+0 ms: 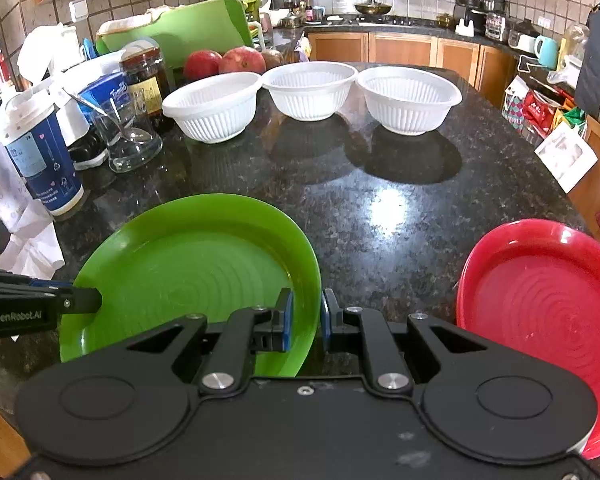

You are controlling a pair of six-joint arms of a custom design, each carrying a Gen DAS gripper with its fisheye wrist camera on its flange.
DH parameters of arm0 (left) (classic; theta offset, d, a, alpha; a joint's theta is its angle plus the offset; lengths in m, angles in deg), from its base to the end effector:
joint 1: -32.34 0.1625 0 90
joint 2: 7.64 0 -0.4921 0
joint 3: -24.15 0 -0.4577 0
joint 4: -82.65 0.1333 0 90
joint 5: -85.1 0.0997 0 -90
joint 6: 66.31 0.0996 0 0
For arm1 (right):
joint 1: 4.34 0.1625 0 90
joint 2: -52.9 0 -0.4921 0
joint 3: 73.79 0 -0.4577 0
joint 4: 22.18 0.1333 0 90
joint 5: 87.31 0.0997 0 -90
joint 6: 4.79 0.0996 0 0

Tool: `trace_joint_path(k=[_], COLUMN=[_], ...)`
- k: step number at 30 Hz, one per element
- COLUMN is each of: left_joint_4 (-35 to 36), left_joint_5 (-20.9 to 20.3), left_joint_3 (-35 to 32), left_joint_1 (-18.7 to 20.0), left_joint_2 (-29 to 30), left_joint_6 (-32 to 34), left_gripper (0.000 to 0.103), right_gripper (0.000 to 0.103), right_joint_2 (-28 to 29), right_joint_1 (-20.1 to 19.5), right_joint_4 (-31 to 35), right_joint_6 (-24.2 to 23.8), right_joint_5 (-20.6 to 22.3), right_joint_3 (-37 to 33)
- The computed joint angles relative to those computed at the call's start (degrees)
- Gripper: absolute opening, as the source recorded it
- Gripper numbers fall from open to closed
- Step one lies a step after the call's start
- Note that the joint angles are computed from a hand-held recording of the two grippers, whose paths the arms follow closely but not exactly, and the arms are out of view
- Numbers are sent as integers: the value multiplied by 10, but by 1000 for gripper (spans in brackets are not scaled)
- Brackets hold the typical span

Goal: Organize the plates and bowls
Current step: 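Lift the green plate with both tools toward the magenta plate stack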

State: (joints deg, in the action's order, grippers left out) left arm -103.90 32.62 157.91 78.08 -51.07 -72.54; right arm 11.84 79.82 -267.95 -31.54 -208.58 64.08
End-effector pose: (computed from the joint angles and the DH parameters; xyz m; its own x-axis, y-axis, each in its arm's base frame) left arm -0.1838 -0.4665 -0.0246 -0.6858 0.4260 -0.5901 0.6231 0.7627 -0.1734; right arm 0.0363 -0.4471 0.0728 -0.7425 0.2419 0.6247 -0.3155 0.6963 -0.6446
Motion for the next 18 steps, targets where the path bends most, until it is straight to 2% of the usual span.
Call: trace_joint_path(k=[6, 18], left_joint_4=[-22, -51], left_joint_5=[4, 5], left_joint_3=[6, 5], left_joint_1=[-15, -59], left_joint_2=[-2, 20], left_joint_6=[3, 1], left_gripper=[16, 16], right_gripper=[16, 16], right_joint_2=[-6, -30], right_joint_1=[5, -19], right_joint_4=[-24, -107], right_joint_6=[-6, -17], right_joint_5=[3, 34], right_joint_3=[6, 52])
